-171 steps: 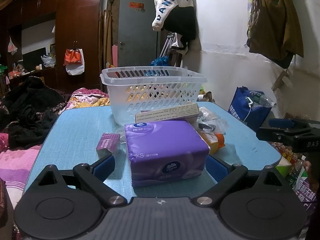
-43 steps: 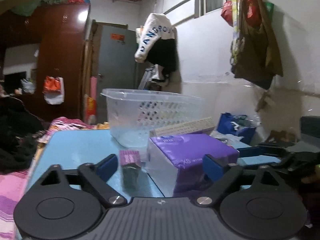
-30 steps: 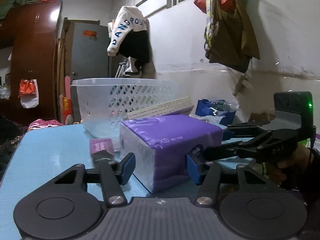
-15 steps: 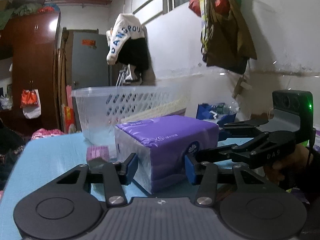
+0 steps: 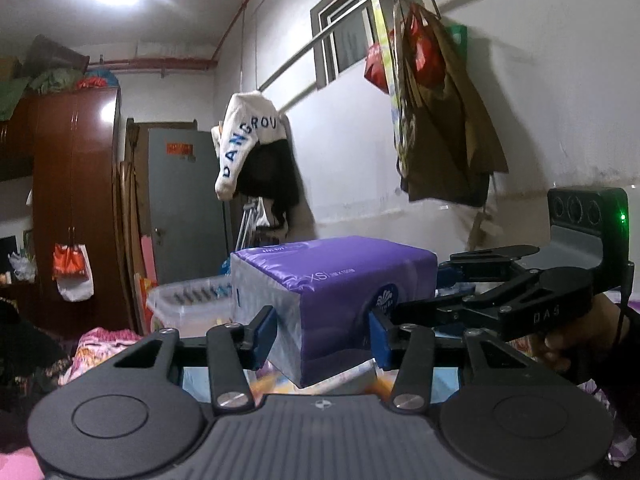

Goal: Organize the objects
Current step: 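Grasp the purple tissue pack with the right tool and lift it, then lower the purple tissue pack into the white basket, open right tool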

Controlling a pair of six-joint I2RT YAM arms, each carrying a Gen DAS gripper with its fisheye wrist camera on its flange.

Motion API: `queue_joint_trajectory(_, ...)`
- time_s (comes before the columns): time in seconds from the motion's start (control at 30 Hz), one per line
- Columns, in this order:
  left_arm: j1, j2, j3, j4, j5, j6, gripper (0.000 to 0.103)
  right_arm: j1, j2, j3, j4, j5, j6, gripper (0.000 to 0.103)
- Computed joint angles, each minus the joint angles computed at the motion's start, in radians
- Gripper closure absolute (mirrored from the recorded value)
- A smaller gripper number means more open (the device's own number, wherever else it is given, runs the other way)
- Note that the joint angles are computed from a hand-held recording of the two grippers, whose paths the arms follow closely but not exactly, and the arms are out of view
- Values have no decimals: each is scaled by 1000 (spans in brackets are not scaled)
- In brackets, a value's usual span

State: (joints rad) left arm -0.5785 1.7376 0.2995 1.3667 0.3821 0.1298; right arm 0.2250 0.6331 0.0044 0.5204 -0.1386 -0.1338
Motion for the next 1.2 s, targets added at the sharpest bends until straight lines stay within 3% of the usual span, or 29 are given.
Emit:
queue_joint_trajectory(0.23,14,-1,348,-387,35,-30,51,-177,291,256,-31,-130,-50,37)
queue_joint_trajectory(0.47,-4,156,740,-687,-53,-6,51,-235,623,520,-54,-147,-19,38)
queue_joint_trajectory(0.6,2,273,950,-876,-57,-11,51,-270,750,611,-99,-150,-30,39)
queue_joint_trajectory(0.73,-12,349,1070,-983,-102,-2,51,-263,817,650,-135,-99,-46,39)
queue_joint_trajectory(0.9,-12,392,1118,-1020,-112,-20,51,-264,843,655,-146,-74,-79,37)
queue_joint_trajectory(0.93,-12,395,1108,-993,-125,-25,49,-262,846,654,-149,-67,-90,32)
queue_joint_trajectory(0.97,-14,391,1091,-961,-153,-32,43,-259,847,661,-165,-55,-113,18)
queue_joint_trajectory(1.03,-12,354,1012,-861,-194,-61,32,-242,818,621,-130,22,-140,3)
queue_joint_trajectory(1.07,-5,326,956,-808,-193,-75,26,-231,774,563,-93,65,-139,0)
queue_joint_trajectory(1.2,29,155,658,-644,-172,-108,21,-293,531,343,-61,20,-34,0)
